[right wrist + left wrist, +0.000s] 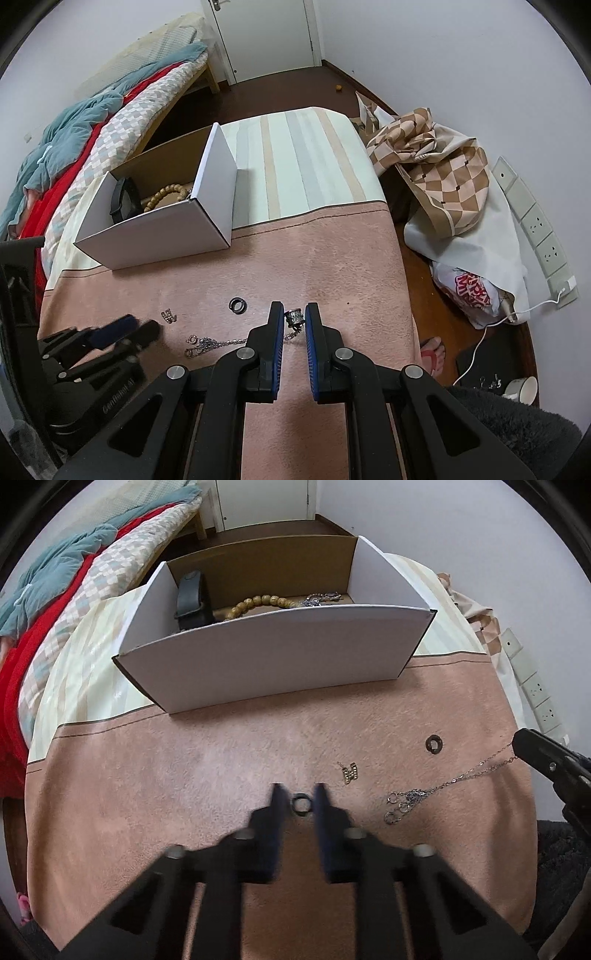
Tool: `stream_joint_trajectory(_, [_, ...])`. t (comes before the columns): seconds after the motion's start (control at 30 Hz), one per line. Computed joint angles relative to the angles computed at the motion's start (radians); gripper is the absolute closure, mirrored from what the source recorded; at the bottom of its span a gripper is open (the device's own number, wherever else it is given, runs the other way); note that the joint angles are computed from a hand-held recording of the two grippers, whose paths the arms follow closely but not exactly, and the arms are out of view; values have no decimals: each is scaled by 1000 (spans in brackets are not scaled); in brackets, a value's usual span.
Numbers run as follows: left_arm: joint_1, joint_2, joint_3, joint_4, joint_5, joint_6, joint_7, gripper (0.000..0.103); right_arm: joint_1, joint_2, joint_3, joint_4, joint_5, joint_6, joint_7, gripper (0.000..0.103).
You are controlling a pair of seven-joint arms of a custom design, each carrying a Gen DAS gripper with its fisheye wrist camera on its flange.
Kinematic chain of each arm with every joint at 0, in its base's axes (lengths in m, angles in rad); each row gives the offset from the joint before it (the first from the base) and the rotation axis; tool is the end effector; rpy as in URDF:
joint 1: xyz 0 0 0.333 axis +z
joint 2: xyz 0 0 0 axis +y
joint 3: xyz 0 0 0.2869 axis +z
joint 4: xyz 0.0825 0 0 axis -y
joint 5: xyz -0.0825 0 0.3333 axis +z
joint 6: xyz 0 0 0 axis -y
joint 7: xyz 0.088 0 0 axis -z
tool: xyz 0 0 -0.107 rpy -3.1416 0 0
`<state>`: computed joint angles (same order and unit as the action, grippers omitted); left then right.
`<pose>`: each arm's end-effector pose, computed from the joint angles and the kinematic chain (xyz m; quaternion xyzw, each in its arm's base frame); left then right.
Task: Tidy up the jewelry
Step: 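Grasp a small black ring with the left tool while the right tool grasps the silver necklace, then drop the ring and necklace into the white box and open both tools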
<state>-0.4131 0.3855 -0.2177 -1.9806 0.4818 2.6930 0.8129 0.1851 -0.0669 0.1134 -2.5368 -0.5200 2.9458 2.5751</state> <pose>0.4737 -0.3550 0.3181 -0.6041 0.7723 -0.1592 0.1151 0.4259 0.1651 0.3546 -0.6060 0.7543 -0.1409 0.2097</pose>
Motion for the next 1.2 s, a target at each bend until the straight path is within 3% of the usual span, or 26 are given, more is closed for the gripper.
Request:
stream_joint_trajectory(0.23, [36, -48, -18, -53, -45, 47, 28, 93, 2, -44, 8, -7, 68, 24, -56, 91])
stream_joint_trajectory(0.43, [95, -150, -52, -93, -145, 88, 131, 93, 48, -89, 9, 30, 288, 31, -275, 91])
stream_joint_trajectory(0.6, [139, -181, -62, -23, -255, 73, 258, 93, 64, -90, 8, 132, 417, 14, -442, 91])
stream_joint_trajectory(0.7, [143, -175, -48, 31, -270, 56, 288, 93, 48, -59, 21, 216, 420, 5, -478, 91])
stream_joint_trajectory(0.8, [149, -137, -36, 110, -283, 29, 304, 93, 47, 13, 17, 335, 397, -17, -509, 91])
stream_joint_trajectory(1.0, [179, -6, -48, 281, -364, -53, 361, 93, 97, 196, -27, 552, 518, -131, -656, 91])
stream_joint_trajectory(1.2, [181, 140, -64, 458, -430, -170, 422, 93, 116, 336, -52, 666, 622, -241, -759, 91])
